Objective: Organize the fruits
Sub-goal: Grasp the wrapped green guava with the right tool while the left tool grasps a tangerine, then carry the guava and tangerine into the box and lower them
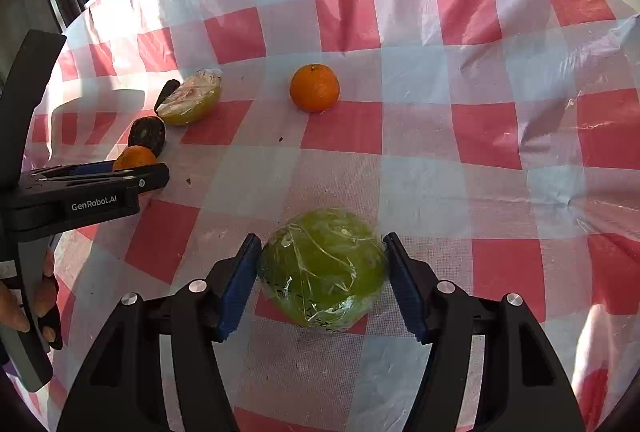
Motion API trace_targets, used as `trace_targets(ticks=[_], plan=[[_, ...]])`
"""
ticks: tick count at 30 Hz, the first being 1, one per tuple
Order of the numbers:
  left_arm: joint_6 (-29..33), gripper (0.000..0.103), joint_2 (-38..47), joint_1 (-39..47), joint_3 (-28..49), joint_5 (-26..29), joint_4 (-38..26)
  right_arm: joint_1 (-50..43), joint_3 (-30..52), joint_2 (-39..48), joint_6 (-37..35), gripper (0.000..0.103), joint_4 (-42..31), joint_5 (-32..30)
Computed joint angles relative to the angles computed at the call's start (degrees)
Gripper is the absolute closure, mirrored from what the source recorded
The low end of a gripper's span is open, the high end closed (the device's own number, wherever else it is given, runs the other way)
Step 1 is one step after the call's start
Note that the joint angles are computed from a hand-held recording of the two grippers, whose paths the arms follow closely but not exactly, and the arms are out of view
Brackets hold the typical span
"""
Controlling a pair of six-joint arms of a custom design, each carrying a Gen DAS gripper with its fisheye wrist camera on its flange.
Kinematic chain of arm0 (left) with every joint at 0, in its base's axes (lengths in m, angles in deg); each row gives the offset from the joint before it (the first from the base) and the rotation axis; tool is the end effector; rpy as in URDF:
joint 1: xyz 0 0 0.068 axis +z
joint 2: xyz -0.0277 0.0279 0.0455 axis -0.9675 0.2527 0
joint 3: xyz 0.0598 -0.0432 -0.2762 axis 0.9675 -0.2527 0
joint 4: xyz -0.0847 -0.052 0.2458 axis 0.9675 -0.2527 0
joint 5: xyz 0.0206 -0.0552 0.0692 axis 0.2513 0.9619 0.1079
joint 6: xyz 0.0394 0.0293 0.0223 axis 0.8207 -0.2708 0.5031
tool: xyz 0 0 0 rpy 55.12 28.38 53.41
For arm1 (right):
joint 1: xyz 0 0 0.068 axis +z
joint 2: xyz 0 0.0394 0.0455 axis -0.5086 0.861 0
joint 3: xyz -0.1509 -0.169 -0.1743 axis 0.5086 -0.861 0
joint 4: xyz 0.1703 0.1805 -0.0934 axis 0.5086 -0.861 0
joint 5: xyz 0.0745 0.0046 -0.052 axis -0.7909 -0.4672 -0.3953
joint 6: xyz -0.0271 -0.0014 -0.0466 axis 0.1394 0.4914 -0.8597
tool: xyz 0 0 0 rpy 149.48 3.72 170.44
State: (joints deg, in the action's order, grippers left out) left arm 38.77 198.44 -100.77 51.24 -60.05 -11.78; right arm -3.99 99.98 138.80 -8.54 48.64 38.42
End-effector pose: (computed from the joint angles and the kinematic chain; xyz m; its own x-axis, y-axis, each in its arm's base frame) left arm 0.3399 -0.1611 0.1018 -0.8161 0.3535 -0.4573 0.4008 0.9162 -0.0071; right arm 0.2318 0.1039 0.0742 -0.7728 0.2220 -0.5945 0.2011 0.9742 0.1023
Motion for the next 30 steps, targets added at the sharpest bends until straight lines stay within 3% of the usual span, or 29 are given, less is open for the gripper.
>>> trace_targets(ticks=[1,8,13,17,30], plan=[[0.84,0.062,-0.61,0.19,-0.23,2.14,-0.18,0.51,-0.56,-0.52,0.79,0.041,-0.15,0.53],[0.69,0.062,-7.4,0.95,-8.0,5.44,-1.1,3.61,-4.03,-5.22,4.84,0.041,-2.73,2.41],[2.09,0.062,-18.04,0.56,-21.36,6.49,0.38,8.23,-5.02,-7.71,8.72,0.041,-6.35,4.67],[6.78,0.062,-25.26,2.13,-29.92,7.59,0.68,12.73,-4.99,-8.43,13.99,0.041,-10.02,6.31],[18.75,0.062,-32.45,10.74,-32.45,14.5,-5.61,27.24,0.12,-7.42,32.09,0.041,-24.12,10.74]])
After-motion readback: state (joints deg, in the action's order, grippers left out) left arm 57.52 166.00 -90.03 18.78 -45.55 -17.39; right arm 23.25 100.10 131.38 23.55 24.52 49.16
